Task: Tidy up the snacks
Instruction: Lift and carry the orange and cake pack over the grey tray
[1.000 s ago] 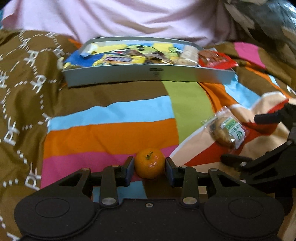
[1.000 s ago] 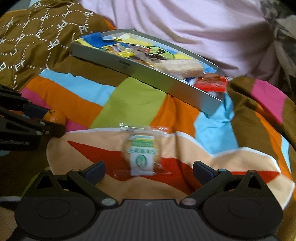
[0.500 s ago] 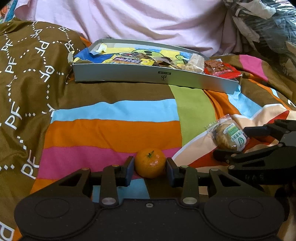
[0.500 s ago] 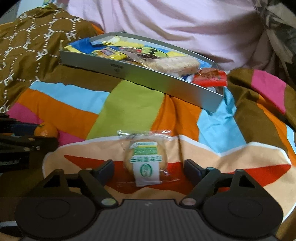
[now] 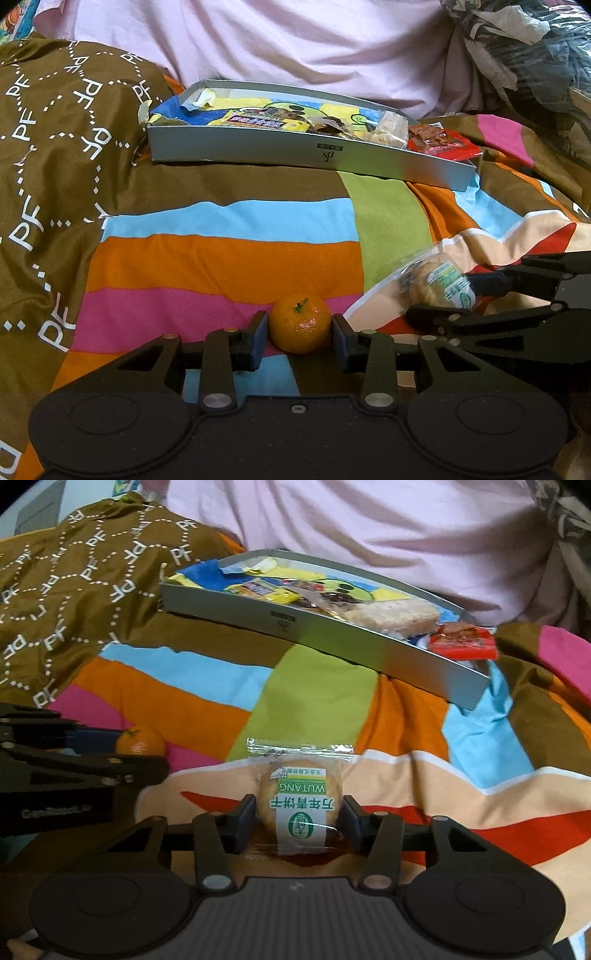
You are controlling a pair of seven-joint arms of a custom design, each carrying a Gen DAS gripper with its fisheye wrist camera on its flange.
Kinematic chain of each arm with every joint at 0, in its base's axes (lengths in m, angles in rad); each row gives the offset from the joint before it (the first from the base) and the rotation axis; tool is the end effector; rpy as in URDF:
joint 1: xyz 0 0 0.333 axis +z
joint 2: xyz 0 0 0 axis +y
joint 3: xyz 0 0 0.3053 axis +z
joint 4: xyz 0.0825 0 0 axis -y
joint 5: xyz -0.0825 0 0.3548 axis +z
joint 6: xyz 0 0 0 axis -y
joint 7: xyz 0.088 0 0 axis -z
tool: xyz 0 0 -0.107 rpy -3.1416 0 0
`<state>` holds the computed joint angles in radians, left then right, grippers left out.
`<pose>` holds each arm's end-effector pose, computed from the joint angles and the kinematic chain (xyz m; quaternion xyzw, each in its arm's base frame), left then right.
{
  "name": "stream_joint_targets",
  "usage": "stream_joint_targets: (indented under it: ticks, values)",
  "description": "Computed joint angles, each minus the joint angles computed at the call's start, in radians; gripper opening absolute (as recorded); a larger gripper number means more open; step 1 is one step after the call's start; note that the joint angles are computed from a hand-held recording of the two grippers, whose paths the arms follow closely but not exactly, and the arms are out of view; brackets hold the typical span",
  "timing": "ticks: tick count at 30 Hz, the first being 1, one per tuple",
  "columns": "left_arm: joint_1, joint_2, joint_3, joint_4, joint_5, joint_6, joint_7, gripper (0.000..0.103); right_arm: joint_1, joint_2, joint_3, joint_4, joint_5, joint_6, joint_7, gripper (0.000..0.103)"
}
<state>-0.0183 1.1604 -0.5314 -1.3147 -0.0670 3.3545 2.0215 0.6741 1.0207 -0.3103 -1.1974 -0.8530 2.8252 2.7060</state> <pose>0.7073 -0.2401 0.2056 -0.4910 0.7244 -0.4437 0.1932 0.6592 0.3811 0.2328 -0.7034 0.5686 -0.3468 0.2481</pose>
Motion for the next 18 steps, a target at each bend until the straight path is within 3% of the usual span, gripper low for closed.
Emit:
stream_joint_targets:
  ticks: [18]
  values:
    - [0.002,0.003,-0.002,0.001,0.004,0.001,-0.001,0.039,0.001,0.016,0.007,0.019,0.043,0.025,-0.055,0.053]
